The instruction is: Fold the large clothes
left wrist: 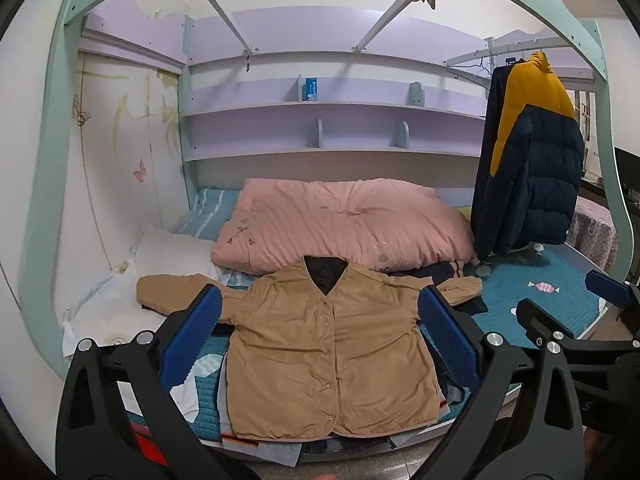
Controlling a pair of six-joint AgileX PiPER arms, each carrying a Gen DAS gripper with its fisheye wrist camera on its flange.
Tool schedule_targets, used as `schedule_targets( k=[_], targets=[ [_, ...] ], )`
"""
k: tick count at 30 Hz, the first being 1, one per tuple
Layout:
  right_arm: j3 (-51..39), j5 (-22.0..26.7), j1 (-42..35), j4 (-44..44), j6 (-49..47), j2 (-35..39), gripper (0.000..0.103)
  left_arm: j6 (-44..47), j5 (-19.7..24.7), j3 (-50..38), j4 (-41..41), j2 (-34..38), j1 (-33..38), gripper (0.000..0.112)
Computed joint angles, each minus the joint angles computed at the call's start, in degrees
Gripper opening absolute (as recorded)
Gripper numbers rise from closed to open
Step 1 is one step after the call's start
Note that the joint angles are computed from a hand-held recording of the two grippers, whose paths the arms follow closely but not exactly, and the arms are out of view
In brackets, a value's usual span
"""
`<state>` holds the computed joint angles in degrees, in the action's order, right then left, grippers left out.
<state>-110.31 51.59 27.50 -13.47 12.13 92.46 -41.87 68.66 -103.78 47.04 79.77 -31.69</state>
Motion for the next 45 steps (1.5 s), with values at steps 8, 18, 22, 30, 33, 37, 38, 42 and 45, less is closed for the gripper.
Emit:
schedule_targets(
  k=[8,18,22,30,33,37,38,42,45],
  targets=[
    [-0.1,-0.24,0.06,-0.15,0.45,0.37,0.096,0.11,-2.74,1.91,-1.2,-0.65,1.96,0.098],
    [-0.19,-0.49,0.61,-0.86,1.11,0.31,0.096,-1.14,-2.84,1.77,0.06,-0.32,1.03,0.098],
    [1.22,-1.14,0.62,-0.97,1.5,-0.77,0.096,-1.52,-2.97,1.81,0.42,-0.29,0.72,0.098],
    [0.55,-0.73,0.89,-1.29,1.72,-0.51,0.096,-1.6,-1.98,0.82,1.1,-0.2,-0.38,0.098],
    [0.46,-0.71,1.05,-1.61,1.91,-0.54,0.096,-1.46,-1.58,0.06,1.19,0.09,-0.63,0.098],
    [0.35,-0.63,1.12,-1.64,1.96,-0.53,0.096,-0.89,-0.25,-1.49,1.44,0.04,-1.3,0.098],
    [0.05,-0.49,1.23,-1.72,2.06,-0.37,0.096,-0.78,-0.26,-1.39,1.33,-0.1,-1.28,0.098],
    [0.22,-0.57,1.14,-1.65,2.02,-0.47,0.096,-0.68,-0.36,-1.38,1.22,-0.14,-1.14,0.098],
    [0.32,-0.62,1.13,-1.63,1.96,-0.53,0.096,-0.72,-0.19,-1.65,1.32,0.0,-1.26,0.098]
  ],
)
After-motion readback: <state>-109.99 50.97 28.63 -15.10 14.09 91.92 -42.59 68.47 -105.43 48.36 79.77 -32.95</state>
